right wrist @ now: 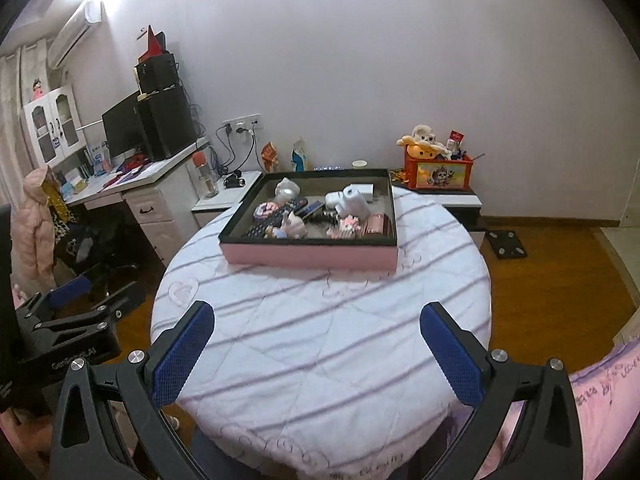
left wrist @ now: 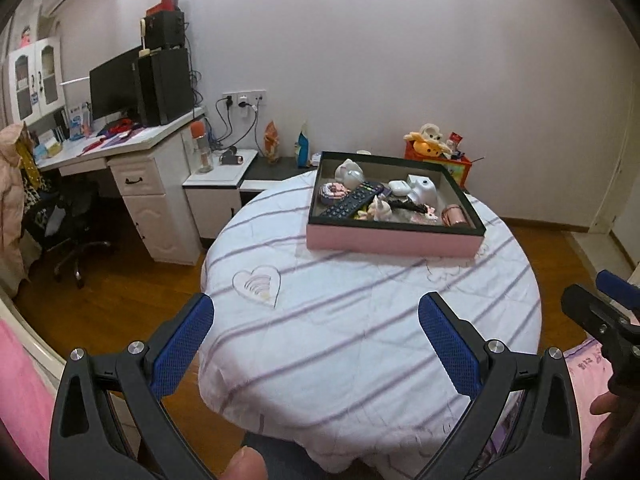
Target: Organize rigid objects
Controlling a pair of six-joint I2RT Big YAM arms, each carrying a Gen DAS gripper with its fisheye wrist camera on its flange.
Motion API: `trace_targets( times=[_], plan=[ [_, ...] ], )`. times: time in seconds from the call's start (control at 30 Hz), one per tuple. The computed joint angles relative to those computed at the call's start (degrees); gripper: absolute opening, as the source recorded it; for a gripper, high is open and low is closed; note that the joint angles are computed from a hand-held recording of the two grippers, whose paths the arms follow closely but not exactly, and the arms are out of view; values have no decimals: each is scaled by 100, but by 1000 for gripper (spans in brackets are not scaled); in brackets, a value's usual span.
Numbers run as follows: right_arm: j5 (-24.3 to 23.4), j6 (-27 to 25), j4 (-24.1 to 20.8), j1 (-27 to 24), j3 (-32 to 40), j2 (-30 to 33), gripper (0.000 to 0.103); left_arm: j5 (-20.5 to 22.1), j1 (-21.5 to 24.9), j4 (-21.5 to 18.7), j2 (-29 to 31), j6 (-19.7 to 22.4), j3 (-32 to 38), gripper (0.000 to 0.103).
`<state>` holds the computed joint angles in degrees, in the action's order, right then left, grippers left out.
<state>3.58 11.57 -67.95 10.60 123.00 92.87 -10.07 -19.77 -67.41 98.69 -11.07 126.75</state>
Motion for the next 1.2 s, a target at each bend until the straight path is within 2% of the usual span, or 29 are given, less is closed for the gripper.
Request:
trace_targets(
  times=[0.23,0.43,1.2],
  plan=[
    [211,0,286,172,-362,-338,103,-92,-79,245,-484,-9,-511,103],
    [234,24,344,240,-538,-491,103,-277,-85,274,-627,-95,-587,103],
    [259,-25,391,373,-556,-537,103,-280,-111,245,-723,-29,-607,103]
  ],
)
